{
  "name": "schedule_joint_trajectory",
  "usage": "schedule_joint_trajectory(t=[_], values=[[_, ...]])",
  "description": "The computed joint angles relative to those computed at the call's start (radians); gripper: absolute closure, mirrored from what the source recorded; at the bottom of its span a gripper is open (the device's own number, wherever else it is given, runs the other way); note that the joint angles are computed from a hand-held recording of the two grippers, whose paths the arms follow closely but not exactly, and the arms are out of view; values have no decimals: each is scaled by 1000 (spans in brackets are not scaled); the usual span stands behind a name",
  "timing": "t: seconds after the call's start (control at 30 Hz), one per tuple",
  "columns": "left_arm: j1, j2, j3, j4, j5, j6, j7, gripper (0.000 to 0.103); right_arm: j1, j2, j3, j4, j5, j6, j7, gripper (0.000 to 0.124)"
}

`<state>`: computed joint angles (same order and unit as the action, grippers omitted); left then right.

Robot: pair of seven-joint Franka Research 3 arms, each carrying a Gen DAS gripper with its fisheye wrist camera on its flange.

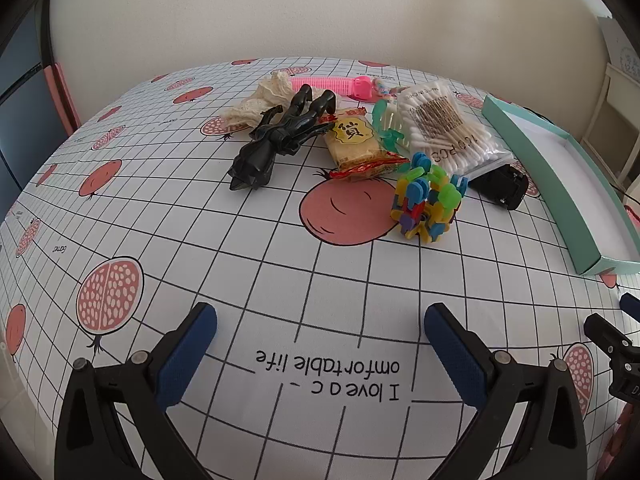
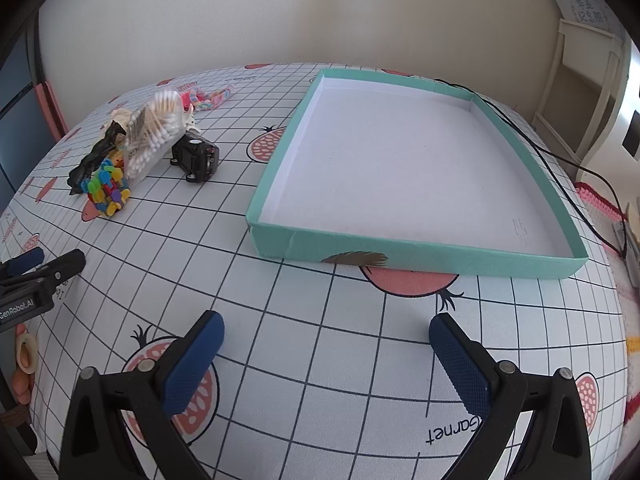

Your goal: Organize objects

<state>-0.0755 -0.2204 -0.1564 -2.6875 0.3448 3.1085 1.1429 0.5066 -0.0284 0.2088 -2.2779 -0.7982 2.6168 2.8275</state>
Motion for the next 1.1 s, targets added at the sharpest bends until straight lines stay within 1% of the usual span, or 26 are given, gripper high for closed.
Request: schedule_joint_trajectory(t=[1.1], values=[[16, 0, -12, 3, 30, -4, -36, 0, 4, 6, -3, -3, -27, 5, 28, 21]])
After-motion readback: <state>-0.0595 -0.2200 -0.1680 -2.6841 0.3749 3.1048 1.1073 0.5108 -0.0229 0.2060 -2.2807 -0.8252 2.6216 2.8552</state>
